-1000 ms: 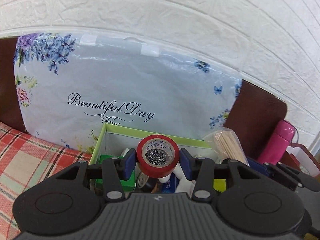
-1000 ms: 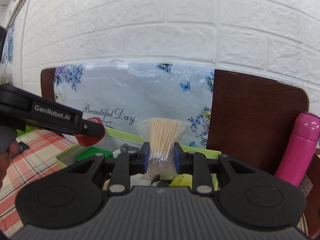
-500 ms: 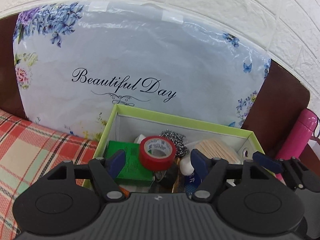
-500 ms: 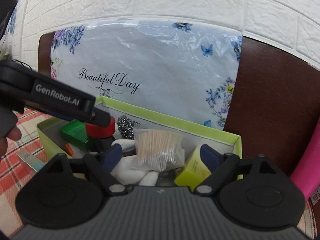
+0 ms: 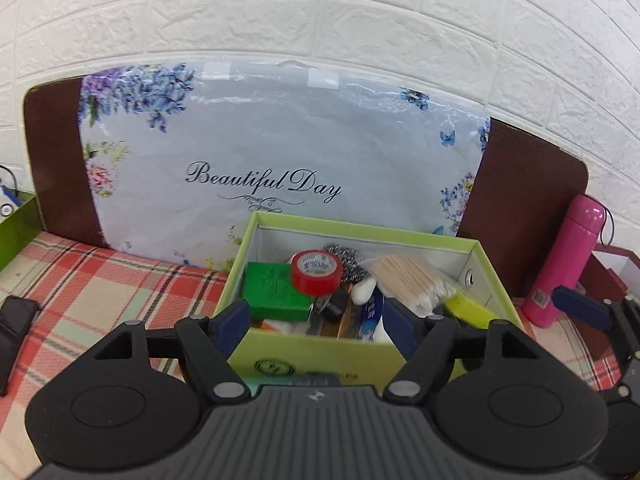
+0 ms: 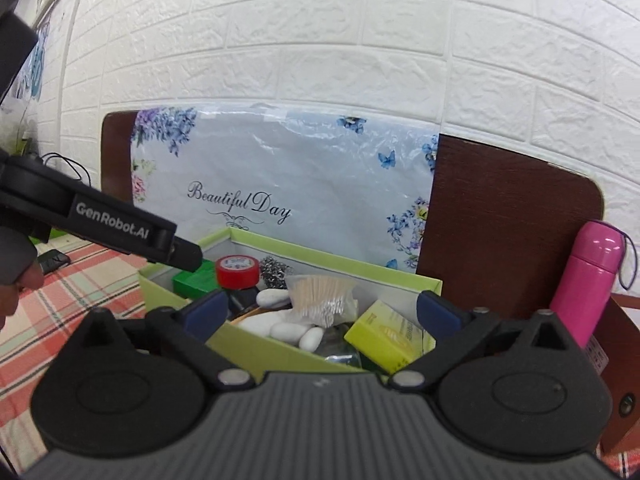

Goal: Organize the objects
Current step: 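Carry red tape and stick bag into the lime-green box, open both tools, then grasp the long teal box with the left tool while the right tool grasps the blue cube box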

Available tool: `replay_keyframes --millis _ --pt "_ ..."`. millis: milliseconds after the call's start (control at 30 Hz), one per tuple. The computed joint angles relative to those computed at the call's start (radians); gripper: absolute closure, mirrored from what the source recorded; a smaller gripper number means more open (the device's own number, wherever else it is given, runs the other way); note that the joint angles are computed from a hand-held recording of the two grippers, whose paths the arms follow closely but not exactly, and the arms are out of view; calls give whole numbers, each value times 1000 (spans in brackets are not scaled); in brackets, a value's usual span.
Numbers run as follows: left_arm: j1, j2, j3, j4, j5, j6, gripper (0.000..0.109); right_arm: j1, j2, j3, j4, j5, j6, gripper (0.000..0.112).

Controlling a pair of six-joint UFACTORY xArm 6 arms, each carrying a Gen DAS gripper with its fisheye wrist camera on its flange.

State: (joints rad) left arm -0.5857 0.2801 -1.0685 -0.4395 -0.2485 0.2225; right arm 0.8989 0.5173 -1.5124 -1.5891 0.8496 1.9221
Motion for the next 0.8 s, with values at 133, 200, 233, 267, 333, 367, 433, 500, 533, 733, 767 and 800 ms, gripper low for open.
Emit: replay_keyframes --millis 133,200,233,267,333,367,433,500,533,733,767,800 --pt "2 -72 119 46 -20 -60 32 51 -46 58 15 51 32 9" --pt "-1 -96 164 58 -29 -74 32 75 -64 83 25 72 49 9" --pt "-7 -104 181 39 -36 -59 32 86 -72 95 30 81 56 9" --pt "-18 -113 196 1 -42 -26 32 98 -77 105 36 92 63 9" --pt "-37 -125 216 -72 -50 40 32 119 -86 122 47 109 77 9" --pt "-42 -131 226 -86 -51 52 32 129 -89 130 52 118 85 9" --pt "-48 -142 244 -102 -52 61 32 146 -95 145 62 130 100 9" --pt "-51 -152 263 -103 -59 61 32 160 -102 160 72 140 115 9" --pt "-54 -156 270 -111 -62 67 32 167 -105 167 78 145 123 9" --pt "-54 -163 304 -132 -67 67 32 192 -116 202 103 161 162 9" --pt "-53 -161 307 -146 -64 77 32 194 -117 207 108 162 168 9" --pt "-56 -156 304 -190 -61 112 32 196 -117 211 114 163 173 9"
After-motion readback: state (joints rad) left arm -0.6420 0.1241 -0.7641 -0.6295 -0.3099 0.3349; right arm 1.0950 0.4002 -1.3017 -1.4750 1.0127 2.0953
